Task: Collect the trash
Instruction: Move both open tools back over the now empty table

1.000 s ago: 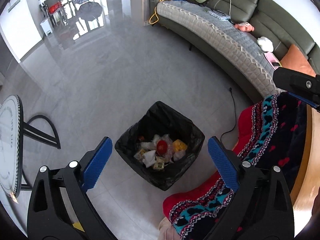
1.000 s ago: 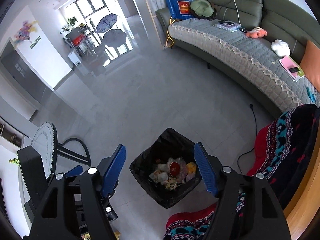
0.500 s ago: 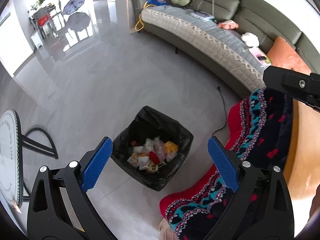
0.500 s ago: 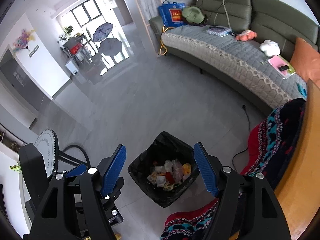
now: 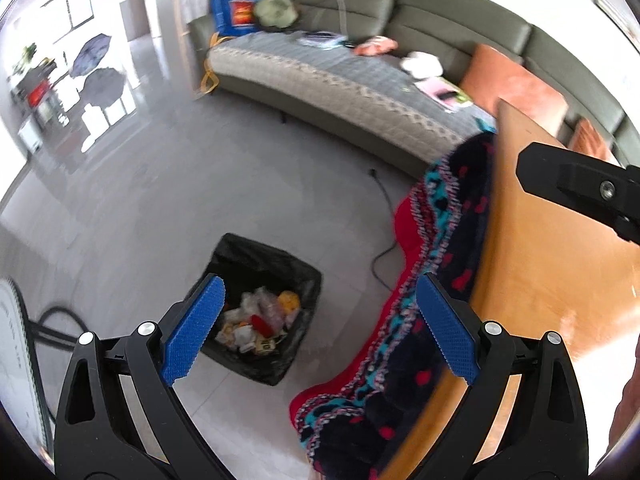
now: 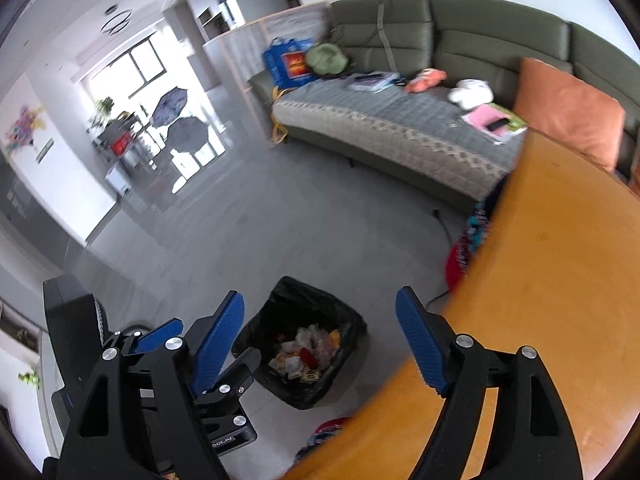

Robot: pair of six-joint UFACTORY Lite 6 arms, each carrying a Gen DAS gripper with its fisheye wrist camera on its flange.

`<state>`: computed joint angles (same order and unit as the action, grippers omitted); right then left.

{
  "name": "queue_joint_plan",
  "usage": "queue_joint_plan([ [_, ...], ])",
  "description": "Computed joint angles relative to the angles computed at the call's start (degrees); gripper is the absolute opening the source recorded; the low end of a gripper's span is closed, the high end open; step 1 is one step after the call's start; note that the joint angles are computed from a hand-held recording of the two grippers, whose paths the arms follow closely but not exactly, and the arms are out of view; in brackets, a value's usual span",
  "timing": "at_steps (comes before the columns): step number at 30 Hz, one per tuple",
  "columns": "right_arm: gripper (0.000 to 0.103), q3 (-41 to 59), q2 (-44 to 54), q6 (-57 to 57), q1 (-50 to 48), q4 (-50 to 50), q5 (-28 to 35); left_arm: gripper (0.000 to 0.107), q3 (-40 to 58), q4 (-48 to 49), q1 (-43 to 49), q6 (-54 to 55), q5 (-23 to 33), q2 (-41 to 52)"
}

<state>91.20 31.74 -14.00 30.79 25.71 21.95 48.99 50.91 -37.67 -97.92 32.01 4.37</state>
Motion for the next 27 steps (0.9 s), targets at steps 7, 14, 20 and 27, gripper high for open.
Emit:
queue_joint_plan([
  [7,0.083,-18.01,-13.49,-14.88,-10.07,12.08,-3.06,0.096,17.91,-3.84,-8.84,4.81,3.06,13.93],
  [14,0.083,-31.99,-23.78,-29.44,-22.09,22.65,-4.09,0.096,38.04,-10.54,-14.12,15.66,5.54,28.45],
  [20,0.083,-41.16,-29.93,-44.52,-33.21,33.70,-2.39,0.096,55.89,-16.59,-17.65,25.39,8.04,40.40],
  [27,0.083,-48.81,-33.36,-59.10,-46.86,41.83,0.43,0.096,78.22,-21.56,-21.75,31.88,13.59,55.15],
])
